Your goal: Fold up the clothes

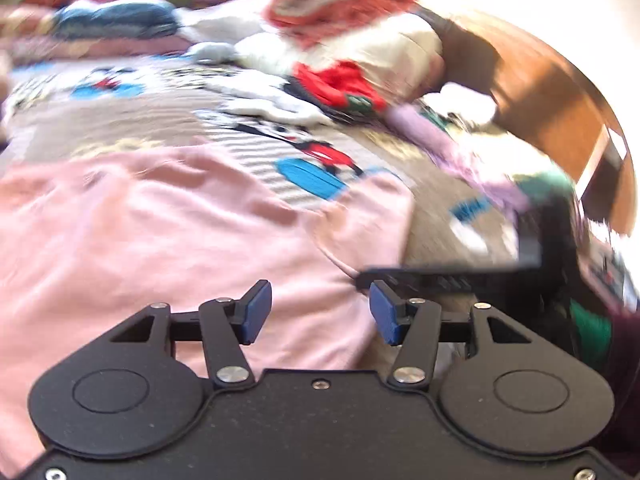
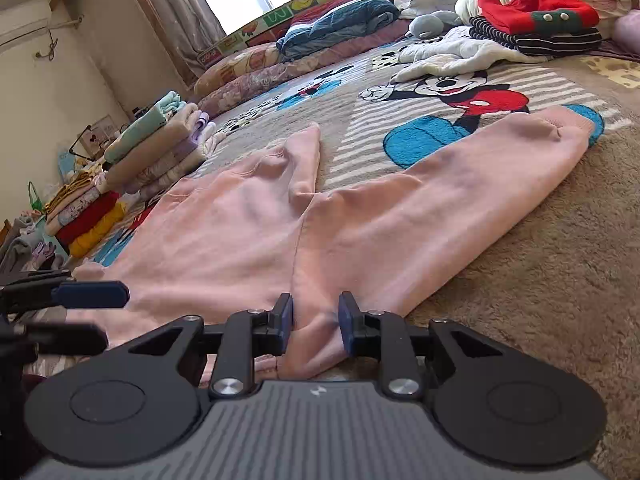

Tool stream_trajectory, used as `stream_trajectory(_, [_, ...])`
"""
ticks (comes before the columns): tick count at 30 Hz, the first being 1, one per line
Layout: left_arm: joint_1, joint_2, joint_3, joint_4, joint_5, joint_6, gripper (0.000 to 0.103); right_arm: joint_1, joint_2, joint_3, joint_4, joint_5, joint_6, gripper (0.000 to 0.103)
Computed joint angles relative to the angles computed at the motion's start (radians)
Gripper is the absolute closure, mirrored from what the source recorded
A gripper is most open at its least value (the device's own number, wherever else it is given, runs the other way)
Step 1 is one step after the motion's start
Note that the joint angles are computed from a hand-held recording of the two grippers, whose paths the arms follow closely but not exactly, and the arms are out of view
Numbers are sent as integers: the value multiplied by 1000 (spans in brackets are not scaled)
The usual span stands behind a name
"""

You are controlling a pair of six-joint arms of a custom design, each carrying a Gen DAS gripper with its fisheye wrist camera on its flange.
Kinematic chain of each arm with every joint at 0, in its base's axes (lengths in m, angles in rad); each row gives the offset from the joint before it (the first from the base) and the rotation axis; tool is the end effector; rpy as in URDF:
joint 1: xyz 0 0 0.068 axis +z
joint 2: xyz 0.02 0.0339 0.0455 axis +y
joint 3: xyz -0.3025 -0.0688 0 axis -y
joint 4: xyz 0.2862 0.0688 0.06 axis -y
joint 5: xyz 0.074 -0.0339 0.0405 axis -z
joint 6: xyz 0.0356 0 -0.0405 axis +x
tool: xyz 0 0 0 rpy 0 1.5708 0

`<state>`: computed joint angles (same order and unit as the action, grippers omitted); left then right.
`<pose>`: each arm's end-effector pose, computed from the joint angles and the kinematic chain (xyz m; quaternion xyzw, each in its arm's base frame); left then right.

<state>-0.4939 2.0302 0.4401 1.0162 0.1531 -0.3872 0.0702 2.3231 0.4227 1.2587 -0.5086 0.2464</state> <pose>0.2618 -0.1471 0.0381 0.0832 0.8726 -0.2640 0.4025 0.2731 0.0366 -0.0188 -0.0361 0.8718 0.2904 0.3927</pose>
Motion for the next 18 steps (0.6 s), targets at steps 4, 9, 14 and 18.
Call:
stream_trajectory(4, [188,47,-31,82,33,-281,51,17,3,-90,188,-1,16,67])
stream_trajectory(9, [190,-15,-107,126,-26,-237,51,153,18,-104,260,62,-5,67])
stream_trajectory(14, [-53,-16,-124,14,-325,11,54,361,14,-82,218,215,-80,67])
stream_trajectory(18, [-361,244,-112,164,-769,199,54,509,11,-113,172,399,-204,64])
